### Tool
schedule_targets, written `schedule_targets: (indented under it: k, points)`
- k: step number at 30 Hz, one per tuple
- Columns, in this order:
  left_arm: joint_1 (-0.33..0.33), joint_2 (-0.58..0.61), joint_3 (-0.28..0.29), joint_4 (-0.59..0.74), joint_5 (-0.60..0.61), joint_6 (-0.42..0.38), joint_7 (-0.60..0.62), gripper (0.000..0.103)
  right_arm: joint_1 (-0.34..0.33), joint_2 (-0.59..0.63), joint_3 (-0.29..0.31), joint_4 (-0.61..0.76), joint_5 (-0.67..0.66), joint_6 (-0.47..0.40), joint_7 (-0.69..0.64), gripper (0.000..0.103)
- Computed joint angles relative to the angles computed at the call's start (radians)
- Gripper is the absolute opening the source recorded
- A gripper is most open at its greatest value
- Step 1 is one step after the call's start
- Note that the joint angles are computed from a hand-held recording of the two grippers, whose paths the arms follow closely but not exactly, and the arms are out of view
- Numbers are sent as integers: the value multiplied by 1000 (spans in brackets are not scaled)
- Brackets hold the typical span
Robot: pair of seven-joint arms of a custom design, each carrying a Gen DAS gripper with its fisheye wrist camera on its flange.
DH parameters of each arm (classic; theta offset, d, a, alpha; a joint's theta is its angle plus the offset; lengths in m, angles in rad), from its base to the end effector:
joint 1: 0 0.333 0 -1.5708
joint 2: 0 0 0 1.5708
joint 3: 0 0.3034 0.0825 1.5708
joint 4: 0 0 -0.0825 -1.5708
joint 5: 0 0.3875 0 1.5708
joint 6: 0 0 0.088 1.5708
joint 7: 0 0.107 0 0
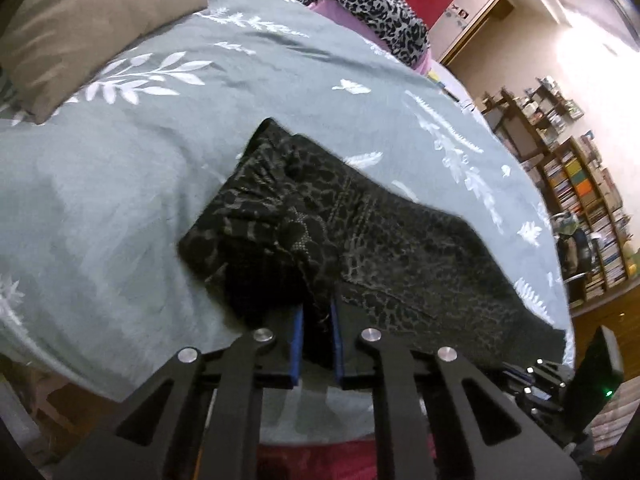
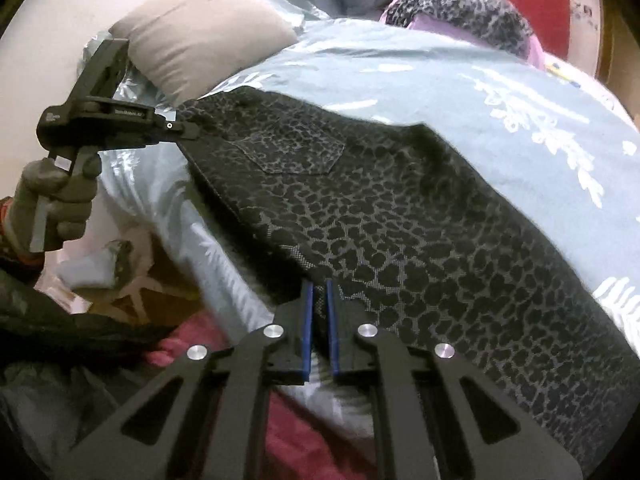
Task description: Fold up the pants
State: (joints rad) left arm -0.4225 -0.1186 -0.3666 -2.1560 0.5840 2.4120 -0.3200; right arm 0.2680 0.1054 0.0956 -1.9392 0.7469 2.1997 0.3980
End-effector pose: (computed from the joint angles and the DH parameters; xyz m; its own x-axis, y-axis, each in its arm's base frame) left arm 0.3877 -0.3927 0.4726 0.5418 -0.7474 0.3846 -0.6141 -0.6644 -0.4261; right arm 0.5567 0.2356 0.4393 0.9087 -0.3507 -0.2266 -0.4157 -0.7098 -0.5687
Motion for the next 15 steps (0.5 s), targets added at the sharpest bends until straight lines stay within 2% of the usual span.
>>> schedule_targets:
  k: [3, 6, 7, 9, 10, 11, 13, 15]
  points:
    - [-13, 38, -4, 16, -32, -47, 24, 11, 10, 48, 1, 16, -67, -13, 62, 9]
    - [-25, 70, -1, 39, -31, -80, 41, 14, -2, 82, 4, 52, -60, -55, 106, 15]
    - [-27, 59, 3, 29, -26, -65, 36, 15, -10, 82, 4, 63, -46, -65, 113, 29]
    - [-27, 22, 3, 8, 3, -57, 7, 25, -31, 87, 0, 87, 0, -82, 122, 49]
    - [-28, 8, -4, 11, 20, -86, -4, 38, -48, 82, -5, 93, 43, -84, 125, 53]
    - [-29, -5, -12, 18, 35, -126, -13, 46, -56, 84, -9, 102, 55, -85, 132, 53]
    - [-37, -15, -35, 62, 66, -252, -13, 47, -77, 90, -21, 118, 87, -66, 168, 53]
    - [-43, -16, -45, 95, 97, -312, -13, 48, -92, 98, -34, 123, 102, -5, 218, 53]
